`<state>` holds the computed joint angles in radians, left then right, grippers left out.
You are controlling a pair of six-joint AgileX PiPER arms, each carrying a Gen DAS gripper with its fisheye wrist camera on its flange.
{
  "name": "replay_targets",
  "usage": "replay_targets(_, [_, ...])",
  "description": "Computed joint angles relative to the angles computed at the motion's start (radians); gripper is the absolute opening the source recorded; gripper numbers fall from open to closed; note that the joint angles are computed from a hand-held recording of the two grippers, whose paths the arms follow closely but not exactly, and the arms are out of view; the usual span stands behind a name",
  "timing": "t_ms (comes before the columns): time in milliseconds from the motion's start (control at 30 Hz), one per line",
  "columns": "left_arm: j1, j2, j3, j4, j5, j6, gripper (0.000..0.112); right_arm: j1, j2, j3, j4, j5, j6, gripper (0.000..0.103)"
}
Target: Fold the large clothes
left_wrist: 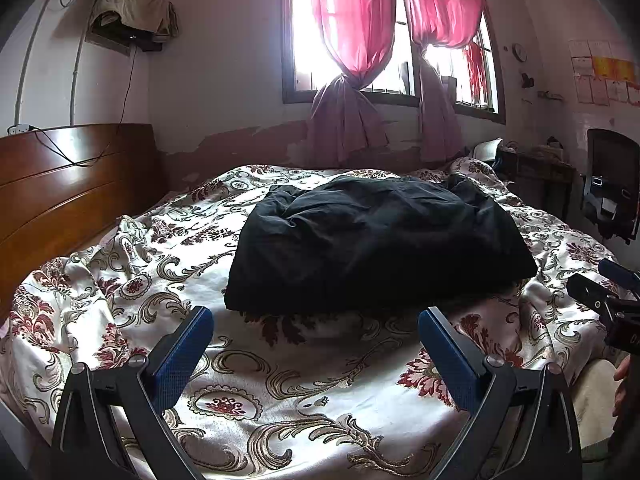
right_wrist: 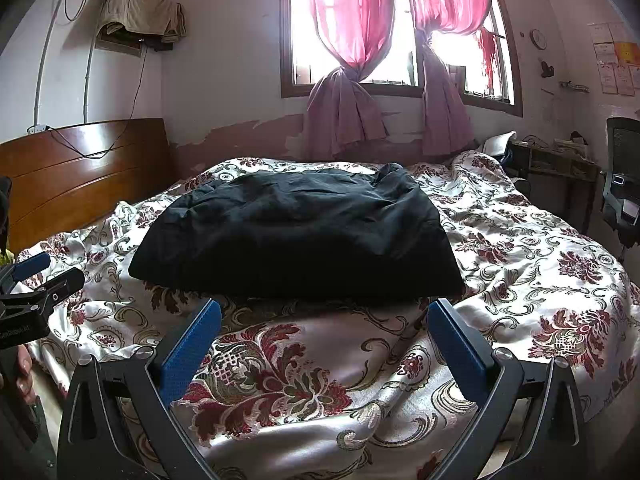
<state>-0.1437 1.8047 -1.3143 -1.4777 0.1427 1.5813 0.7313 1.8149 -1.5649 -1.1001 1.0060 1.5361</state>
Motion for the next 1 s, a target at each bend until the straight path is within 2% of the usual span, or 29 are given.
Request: replay_targets(1000, [0.002,0.000,0.000,0.002,0.002,0.001,0.103,0.001,0.001,-0.002,0.001,0.002,-0.002,0.102])
